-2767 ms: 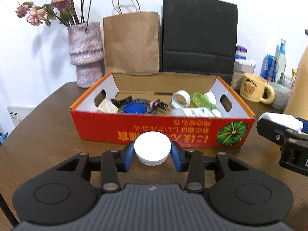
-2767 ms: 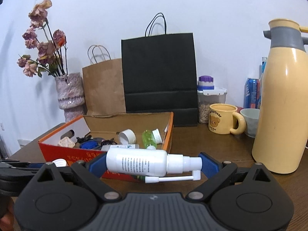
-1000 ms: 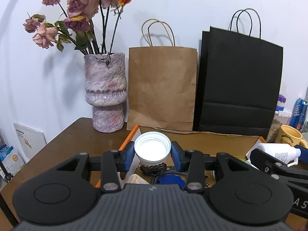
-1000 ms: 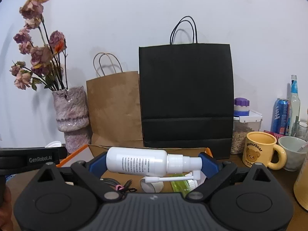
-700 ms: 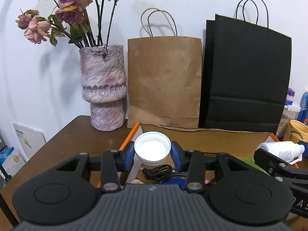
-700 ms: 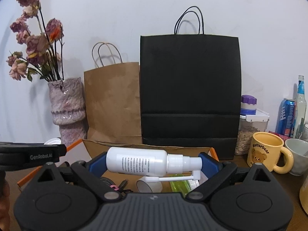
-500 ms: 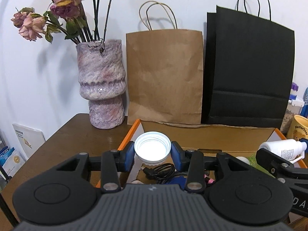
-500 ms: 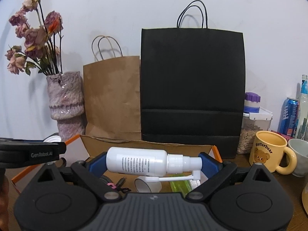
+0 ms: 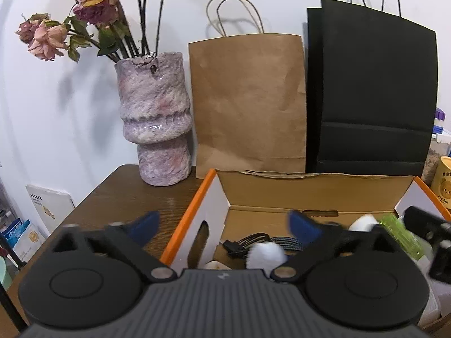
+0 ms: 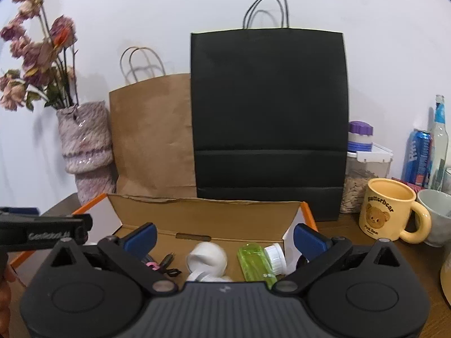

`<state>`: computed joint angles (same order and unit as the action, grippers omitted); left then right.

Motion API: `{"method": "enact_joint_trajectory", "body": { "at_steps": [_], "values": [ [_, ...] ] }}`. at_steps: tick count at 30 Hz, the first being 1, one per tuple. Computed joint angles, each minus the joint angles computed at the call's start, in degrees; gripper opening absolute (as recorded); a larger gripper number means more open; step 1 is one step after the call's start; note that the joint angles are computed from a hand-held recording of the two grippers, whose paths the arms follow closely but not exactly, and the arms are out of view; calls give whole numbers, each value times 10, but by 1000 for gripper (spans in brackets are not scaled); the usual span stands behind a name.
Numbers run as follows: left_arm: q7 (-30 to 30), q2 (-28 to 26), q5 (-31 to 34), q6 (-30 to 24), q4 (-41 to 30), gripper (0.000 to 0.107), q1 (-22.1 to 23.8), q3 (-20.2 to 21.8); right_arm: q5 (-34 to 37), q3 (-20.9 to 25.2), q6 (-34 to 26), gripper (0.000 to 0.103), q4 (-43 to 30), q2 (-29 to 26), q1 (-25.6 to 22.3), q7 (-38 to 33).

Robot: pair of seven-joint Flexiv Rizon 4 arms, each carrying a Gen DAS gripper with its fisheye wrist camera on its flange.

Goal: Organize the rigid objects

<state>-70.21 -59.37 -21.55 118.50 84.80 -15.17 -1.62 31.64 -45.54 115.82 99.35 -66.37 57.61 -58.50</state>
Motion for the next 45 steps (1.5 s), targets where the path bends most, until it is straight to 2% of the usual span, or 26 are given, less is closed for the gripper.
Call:
{"method": "enact_joint_trajectory", "body": {
  "at_steps": [10,21,34,45],
  "values": [
    [-2,3,-10,-4,1,103,-6,8,13,-7,3,103,4,-1,6,-2],
    [-8,15,12,5,19,103,8,-7,18,-11,11,103,20,5,16,-2],
    [-46,64,135,63,114,103,74,-59,71,-3,52,103,83,37,53,-59],
    [-92,122,218,121,233,103,115,-71,143,29,104,103,155,98,109,-154]
  ]
}}
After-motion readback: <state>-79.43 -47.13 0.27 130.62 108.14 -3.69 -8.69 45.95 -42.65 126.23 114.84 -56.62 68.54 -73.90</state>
